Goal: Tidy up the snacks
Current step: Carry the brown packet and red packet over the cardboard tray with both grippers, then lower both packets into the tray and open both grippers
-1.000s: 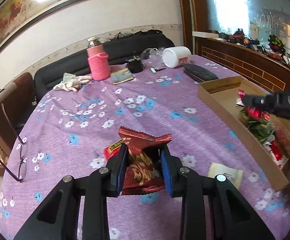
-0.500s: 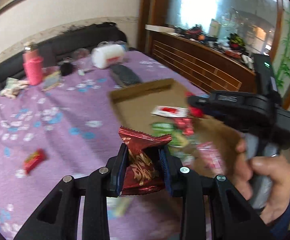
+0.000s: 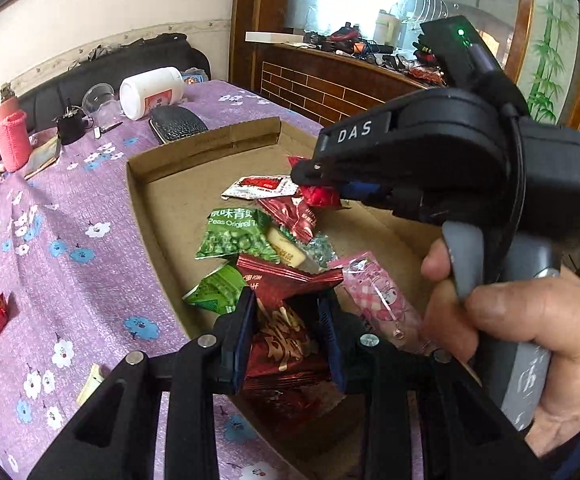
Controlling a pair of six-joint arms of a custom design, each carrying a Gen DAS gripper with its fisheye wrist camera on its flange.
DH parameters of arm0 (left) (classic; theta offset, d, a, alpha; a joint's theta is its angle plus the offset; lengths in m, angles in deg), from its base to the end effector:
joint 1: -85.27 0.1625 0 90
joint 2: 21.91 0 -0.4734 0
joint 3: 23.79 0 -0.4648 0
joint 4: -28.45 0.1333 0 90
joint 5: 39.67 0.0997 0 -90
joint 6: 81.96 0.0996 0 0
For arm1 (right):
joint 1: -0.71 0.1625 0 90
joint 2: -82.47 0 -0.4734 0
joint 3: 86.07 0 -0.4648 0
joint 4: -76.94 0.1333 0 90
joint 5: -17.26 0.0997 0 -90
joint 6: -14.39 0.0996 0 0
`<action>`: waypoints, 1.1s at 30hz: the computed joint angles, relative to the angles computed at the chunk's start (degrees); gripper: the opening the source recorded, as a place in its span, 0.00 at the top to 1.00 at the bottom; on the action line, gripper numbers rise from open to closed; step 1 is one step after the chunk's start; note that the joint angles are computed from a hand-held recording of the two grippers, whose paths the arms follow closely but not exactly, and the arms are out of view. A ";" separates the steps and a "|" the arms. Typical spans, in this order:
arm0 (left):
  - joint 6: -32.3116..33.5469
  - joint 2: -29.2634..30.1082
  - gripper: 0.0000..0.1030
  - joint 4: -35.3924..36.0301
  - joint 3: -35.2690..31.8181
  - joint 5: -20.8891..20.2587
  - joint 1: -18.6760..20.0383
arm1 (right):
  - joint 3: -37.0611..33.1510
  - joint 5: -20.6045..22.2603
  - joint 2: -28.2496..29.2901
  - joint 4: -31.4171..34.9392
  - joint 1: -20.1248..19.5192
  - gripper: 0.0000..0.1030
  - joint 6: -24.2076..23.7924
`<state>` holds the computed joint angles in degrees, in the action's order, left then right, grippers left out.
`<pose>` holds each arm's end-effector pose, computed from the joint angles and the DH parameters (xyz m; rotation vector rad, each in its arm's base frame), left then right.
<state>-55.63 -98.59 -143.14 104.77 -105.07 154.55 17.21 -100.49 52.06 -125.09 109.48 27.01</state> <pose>-0.0232 -0.5552 0.2283 0.9050 2.4578 -0.6648 0.3005 -0.6141 -0.0474 -0.0906 -2.6671 1.0879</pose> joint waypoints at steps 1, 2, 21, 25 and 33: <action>1.22 -0.01 0.70 -0.62 0.20 -0.09 0.05 | -0.07 -0.44 0.06 0.04 0.02 0.82 0.04; 1.89 -0.04 0.70 -1.24 0.48 -0.02 -0.02 | -0.06 -0.61 0.10 0.00 -0.03 0.82 0.18; 3.43 0.62 0.70 -3.22 1.01 -0.17 0.39 | -0.66 -1.85 0.73 1.34 0.17 0.81 0.46; 3.16 0.62 0.69 -2.74 0.92 -0.42 0.55 | -0.77 -1.96 0.84 1.45 0.25 0.80 0.40; 2.83 0.50 0.68 -2.86 1.07 -0.49 0.57 | -0.89 -2.24 0.91 1.49 0.34 0.80 0.24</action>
<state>-52.81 -98.08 -146.00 105.84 -105.56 155.12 16.32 -102.73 52.97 -123.60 109.83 27.25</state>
